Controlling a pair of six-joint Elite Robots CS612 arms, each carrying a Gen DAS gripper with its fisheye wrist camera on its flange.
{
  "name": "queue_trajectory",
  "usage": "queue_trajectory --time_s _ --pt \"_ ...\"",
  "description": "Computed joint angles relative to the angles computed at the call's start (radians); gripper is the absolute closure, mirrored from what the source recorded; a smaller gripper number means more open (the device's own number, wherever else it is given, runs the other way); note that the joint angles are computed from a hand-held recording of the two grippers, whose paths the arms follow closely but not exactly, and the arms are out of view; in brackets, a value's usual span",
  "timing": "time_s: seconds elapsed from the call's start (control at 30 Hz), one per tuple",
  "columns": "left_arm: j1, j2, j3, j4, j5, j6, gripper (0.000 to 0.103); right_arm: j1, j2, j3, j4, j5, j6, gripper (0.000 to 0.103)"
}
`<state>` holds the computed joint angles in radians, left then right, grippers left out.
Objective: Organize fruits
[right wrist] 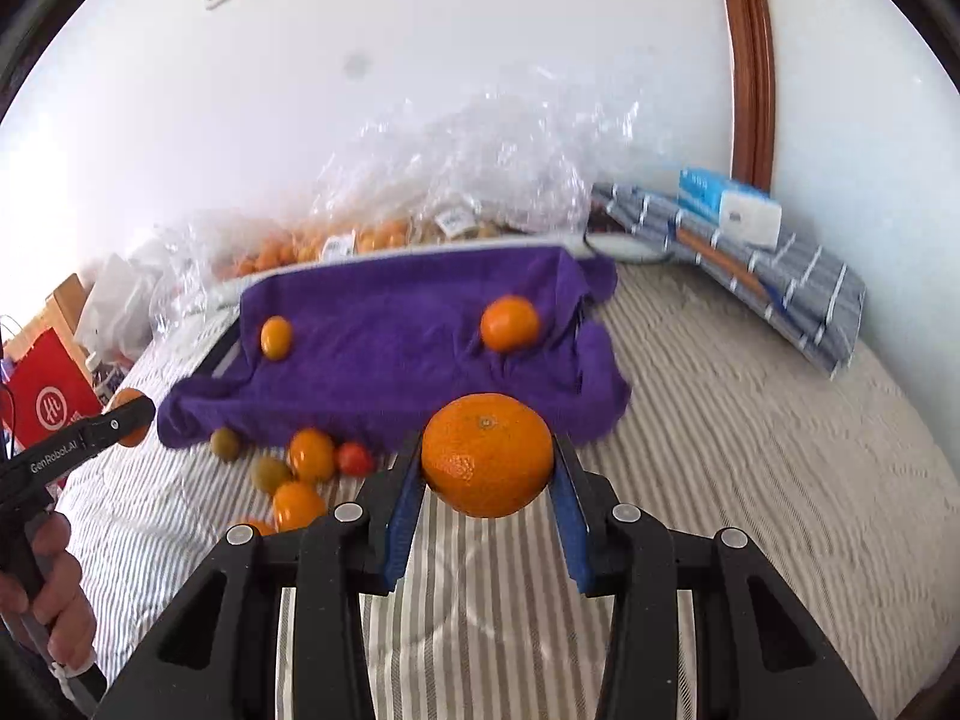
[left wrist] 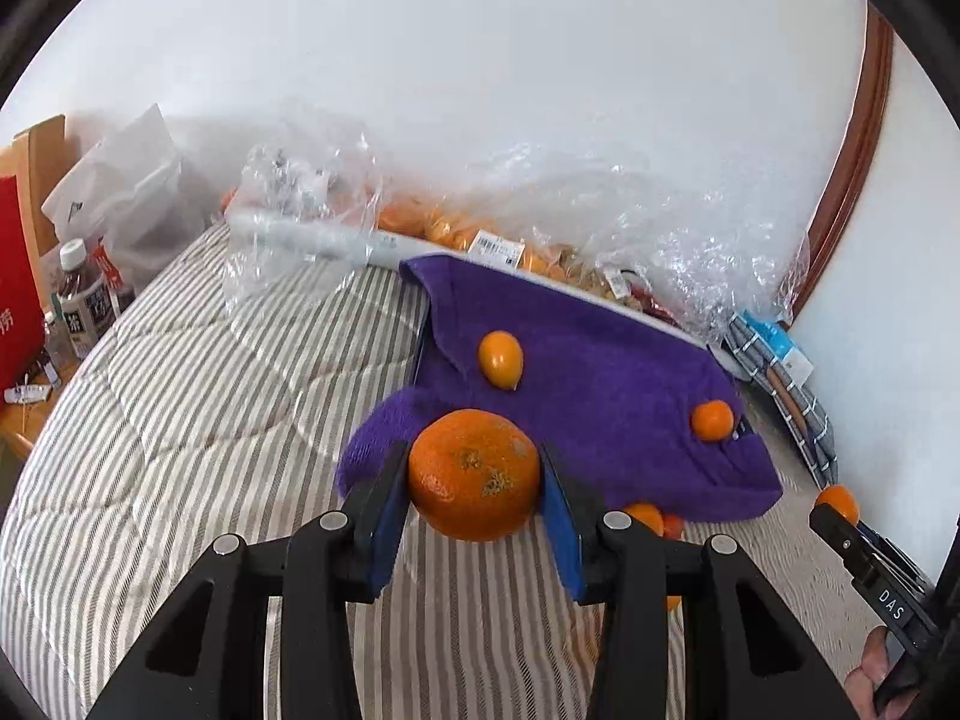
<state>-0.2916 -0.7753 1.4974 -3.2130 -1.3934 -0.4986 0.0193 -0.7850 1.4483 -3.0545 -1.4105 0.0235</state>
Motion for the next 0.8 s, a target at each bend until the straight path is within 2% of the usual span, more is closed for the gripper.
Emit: queue_trajectory --time_s 0.13,0.27,0.37,0.5,0.63,0.8 --pt "0.012 0.029 -0.094 0.074 -0.017 0.015 0.064 0.000 0.028 -0.072 0.002 -0.003 -0.010 0.063" --pt "0.003 0.075 -0.182 0.146 0.065 0.037 0.064 0.000 0.070 -0.149 0.011 0.004 -0.013 0.063" --pt "0.008 0.110 -0.234 0.171 0.053 0.024 0.064 0.000 0.108 -0.221 0.079 0.018 -0.018 0.063" --pt "0.012 0.130 -0.254 0.199 0.032 -0.013 0.064 0.001 0.149 -0.277 0.126 0.010 -0.014 0.063" --pt "0.010 0.139 -0.248 0.159 0.037 0.005 0.064 -0.004 0.168 -0.280 0.112 0.027 -0.003 0.063" --pt "0.015 0.150 -0.267 0.206 -0.005 0.000 0.064 -0.003 0.182 -0.303 0.171 0.012 0.005 0.063"
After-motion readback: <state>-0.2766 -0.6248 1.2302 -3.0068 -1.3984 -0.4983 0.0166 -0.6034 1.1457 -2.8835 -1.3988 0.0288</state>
